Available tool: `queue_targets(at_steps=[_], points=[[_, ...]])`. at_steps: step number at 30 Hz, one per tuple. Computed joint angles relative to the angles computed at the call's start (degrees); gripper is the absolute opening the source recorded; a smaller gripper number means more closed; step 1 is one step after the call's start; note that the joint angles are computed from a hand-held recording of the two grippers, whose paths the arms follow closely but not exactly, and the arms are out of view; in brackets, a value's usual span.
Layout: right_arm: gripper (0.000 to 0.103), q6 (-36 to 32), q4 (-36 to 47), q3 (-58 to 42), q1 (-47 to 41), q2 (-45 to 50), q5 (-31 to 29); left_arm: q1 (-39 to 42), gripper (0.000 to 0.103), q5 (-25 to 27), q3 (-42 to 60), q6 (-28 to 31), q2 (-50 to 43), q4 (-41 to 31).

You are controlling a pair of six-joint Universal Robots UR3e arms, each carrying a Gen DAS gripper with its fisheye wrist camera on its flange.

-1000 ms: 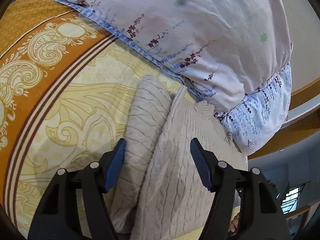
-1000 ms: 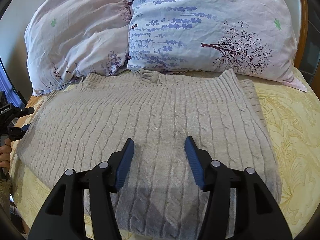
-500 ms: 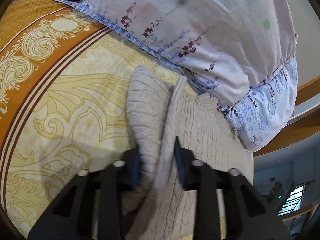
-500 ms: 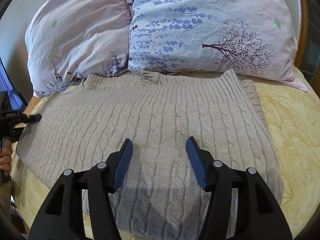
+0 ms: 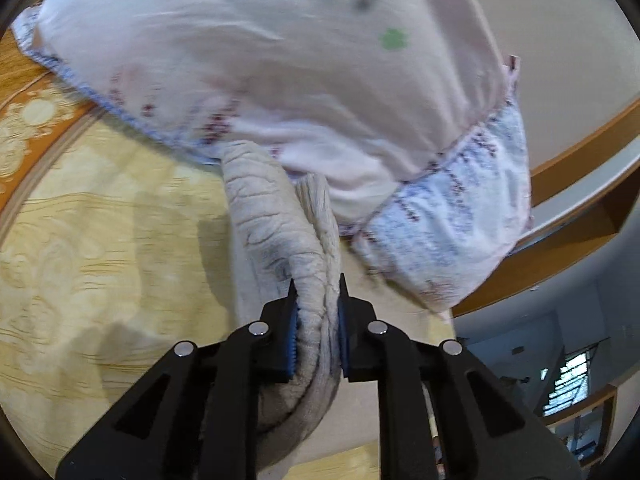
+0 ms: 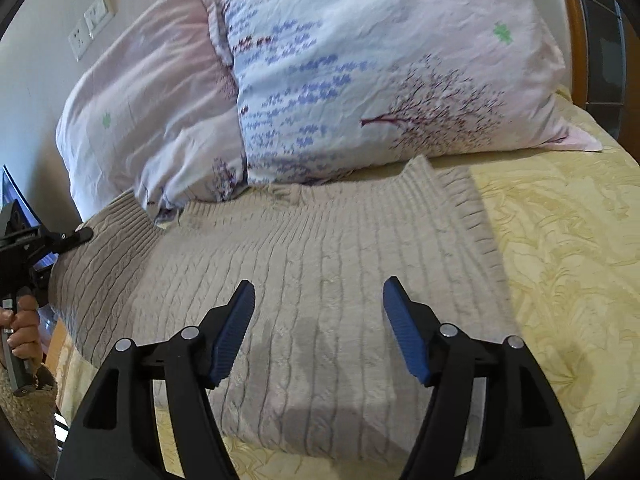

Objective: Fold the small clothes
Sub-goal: 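Fold the gripped side edge over the sweater body with the left tool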

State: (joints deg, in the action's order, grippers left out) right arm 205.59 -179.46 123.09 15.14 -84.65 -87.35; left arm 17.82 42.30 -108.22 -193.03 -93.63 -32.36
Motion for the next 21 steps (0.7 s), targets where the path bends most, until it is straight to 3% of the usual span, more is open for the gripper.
queue_targets(at_steps=[9, 16, 19, 20, 21], points=[[0.069, -0.21, -2.24, 8.38, -5.53, -7.19, 2.04, -18.57, 0.014, 2.53, 15.44, -13.46, -13.23, 10.5], [0.069, -0.43, -0.6, 14.68, -11.94, -14.15, 4.25, -32.2, 0.016, 6.05, 31.28, -15.64, -30.0, 7.18], [0.069, -1.22, 2.18, 17.08, -15.43, -19.37, 6.41, -32.01, 0.017, -1.41, 32.33, -16.57, -32.68, 8.46], [0.069, -1.63, 3.27, 17.8, -16.81, -21.32, 7.62, -31.33, 0.02, -3.42, 31.39, -16.23, -32.14, 8.99], [0.069, -2.28, 4.91, 18.42, -19.04, -23.73, 10.21, -30.35, 0.032, -5.13, 29.31, -15.25, -30.31, 9.4]])
